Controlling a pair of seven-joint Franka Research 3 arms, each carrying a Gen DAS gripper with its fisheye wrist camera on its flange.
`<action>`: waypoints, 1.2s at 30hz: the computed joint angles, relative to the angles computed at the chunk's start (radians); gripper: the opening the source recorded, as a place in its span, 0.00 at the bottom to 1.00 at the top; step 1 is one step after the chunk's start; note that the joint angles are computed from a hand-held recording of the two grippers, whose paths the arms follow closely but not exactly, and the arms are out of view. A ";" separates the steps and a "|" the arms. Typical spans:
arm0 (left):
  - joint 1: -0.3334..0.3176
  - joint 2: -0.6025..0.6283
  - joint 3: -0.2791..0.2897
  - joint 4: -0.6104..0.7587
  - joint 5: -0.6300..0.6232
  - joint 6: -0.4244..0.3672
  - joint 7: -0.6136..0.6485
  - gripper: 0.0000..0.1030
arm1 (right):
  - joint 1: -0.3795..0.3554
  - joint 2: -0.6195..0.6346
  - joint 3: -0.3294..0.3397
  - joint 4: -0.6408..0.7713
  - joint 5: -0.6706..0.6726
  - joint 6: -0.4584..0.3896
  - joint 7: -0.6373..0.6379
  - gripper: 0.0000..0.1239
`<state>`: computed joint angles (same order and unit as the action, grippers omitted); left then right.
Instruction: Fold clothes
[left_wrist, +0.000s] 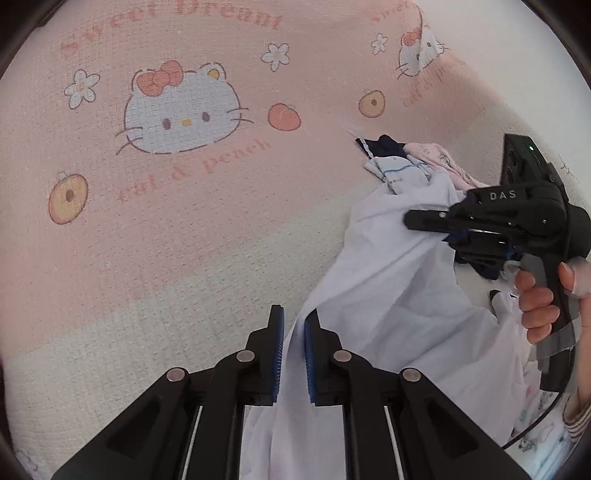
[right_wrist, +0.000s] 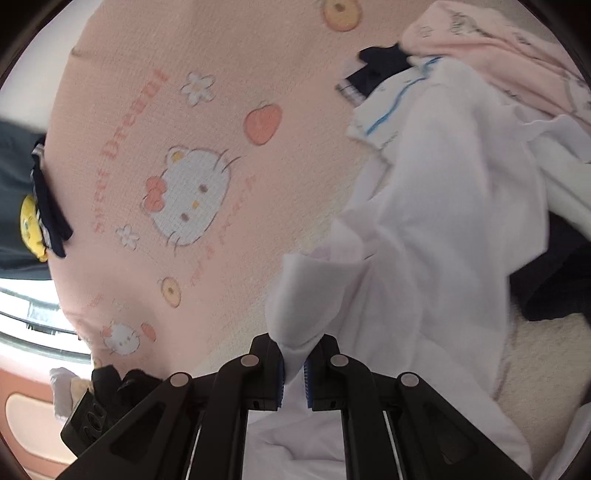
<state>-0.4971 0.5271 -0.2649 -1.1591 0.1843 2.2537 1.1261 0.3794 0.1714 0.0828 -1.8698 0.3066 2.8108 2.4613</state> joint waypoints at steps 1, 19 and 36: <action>0.006 0.001 -0.006 0.002 -0.012 -0.001 0.007 0.08 | -0.001 -0.006 -0.004 -0.005 -0.004 -0.012 0.010 0.05; 0.028 -0.040 -0.113 -0.104 -0.271 -0.037 0.208 0.08 | -0.057 -0.114 -0.009 -0.101 -0.027 -0.217 0.126 0.06; -0.013 -0.069 -0.064 -0.118 -0.174 0.040 0.052 0.20 | -0.063 -0.170 0.005 -0.085 -0.159 -0.339 0.078 0.41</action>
